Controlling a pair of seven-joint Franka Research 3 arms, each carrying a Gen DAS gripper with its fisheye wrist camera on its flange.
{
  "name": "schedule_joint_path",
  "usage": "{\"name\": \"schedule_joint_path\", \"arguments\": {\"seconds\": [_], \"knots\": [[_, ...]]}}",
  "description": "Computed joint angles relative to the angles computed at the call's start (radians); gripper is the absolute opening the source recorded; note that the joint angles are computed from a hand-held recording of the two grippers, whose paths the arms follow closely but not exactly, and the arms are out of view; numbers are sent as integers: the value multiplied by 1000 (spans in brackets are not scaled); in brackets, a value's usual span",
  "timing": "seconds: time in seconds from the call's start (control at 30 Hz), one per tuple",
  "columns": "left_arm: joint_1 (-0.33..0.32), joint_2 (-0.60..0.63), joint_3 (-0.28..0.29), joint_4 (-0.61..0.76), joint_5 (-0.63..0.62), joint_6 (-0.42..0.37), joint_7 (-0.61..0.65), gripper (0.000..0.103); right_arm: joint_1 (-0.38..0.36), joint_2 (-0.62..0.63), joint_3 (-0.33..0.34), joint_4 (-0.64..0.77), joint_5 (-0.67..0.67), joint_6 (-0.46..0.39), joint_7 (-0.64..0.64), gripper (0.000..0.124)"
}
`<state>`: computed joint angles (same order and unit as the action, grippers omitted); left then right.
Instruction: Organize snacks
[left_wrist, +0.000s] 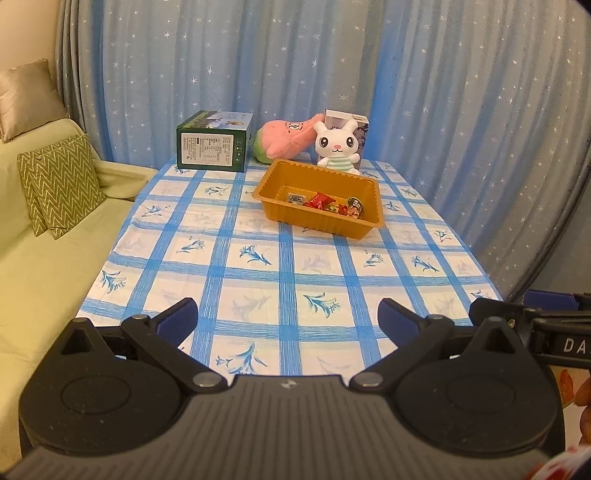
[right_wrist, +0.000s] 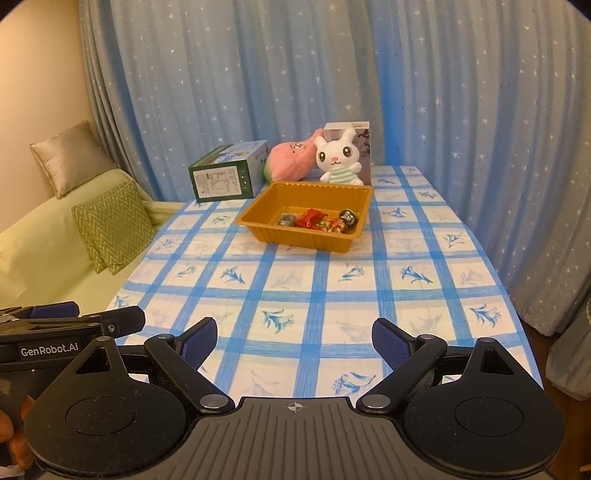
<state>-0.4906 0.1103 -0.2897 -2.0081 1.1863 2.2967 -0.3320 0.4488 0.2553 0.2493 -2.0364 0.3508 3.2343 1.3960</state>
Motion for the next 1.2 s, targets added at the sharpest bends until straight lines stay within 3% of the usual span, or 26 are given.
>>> {"name": "schedule_joint_path", "arguments": {"seconds": [1.2], "knots": [[-3, 5, 1, 2, 5, -1, -4, 103, 15, 7, -17, -3, -19, 13, 27, 90]]}}
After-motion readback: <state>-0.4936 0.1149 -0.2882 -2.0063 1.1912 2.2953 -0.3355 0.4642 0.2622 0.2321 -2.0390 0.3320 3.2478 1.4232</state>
